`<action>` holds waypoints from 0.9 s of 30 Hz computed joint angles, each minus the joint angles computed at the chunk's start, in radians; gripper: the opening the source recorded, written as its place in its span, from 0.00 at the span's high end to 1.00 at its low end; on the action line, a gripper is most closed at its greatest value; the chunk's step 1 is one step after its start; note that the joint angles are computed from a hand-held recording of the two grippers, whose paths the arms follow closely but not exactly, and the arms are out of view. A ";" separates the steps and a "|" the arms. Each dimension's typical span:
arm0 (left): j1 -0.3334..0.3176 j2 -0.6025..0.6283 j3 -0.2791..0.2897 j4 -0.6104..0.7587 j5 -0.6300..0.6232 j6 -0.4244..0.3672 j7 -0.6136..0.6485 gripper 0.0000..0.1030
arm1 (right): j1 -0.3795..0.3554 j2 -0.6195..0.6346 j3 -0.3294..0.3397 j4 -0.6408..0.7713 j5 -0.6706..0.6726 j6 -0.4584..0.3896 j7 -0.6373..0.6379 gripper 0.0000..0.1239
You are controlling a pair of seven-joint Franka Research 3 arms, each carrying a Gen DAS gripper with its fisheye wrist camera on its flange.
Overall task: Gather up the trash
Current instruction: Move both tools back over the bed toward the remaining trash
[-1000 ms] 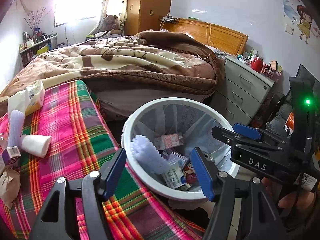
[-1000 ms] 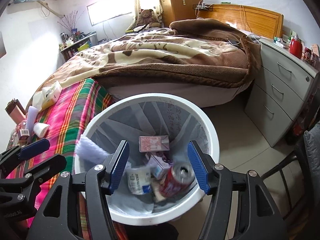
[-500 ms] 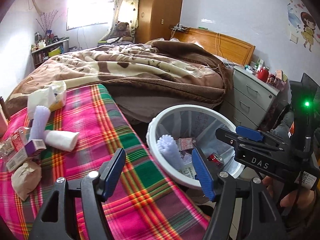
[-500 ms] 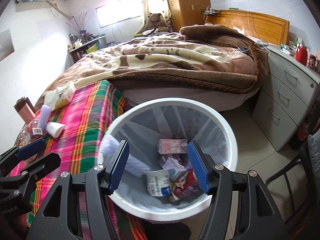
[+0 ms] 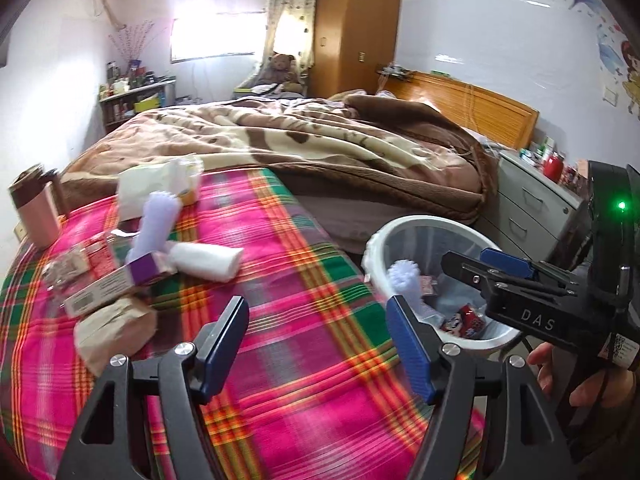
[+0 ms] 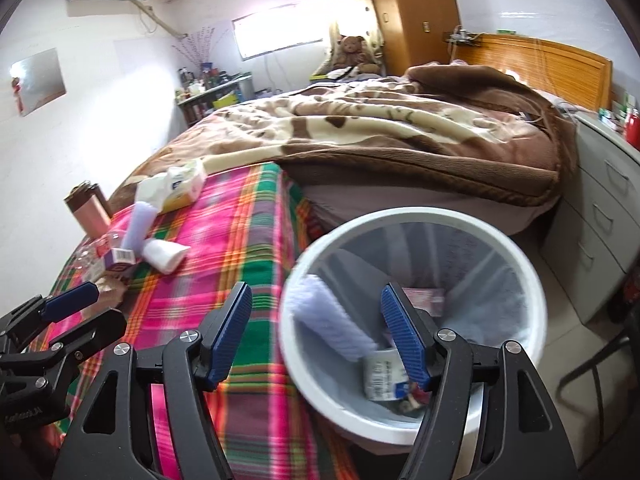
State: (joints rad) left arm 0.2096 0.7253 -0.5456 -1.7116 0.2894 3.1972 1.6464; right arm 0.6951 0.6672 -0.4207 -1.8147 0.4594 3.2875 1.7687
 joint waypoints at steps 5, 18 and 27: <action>0.004 -0.012 0.050 -0.014 -0.006 0.018 -0.033 0.29 | -0.020 0.025 0.036 0.052 -0.022 -0.008 -0.018 0.44; -0.021 -0.007 0.188 0.019 -0.005 0.003 -0.130 0.28 | -0.107 0.125 0.132 0.260 -0.161 -0.133 0.005 0.43; -0.042 0.037 0.254 0.100 -0.013 -0.058 -0.114 0.28 | -0.195 0.246 0.221 0.505 -0.308 -0.270 0.013 0.43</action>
State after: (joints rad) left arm 0.1680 0.7618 -0.2916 -1.6116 0.2760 3.1388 1.5322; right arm 0.5003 0.9128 -0.2001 -1.3098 0.1518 3.0171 1.7820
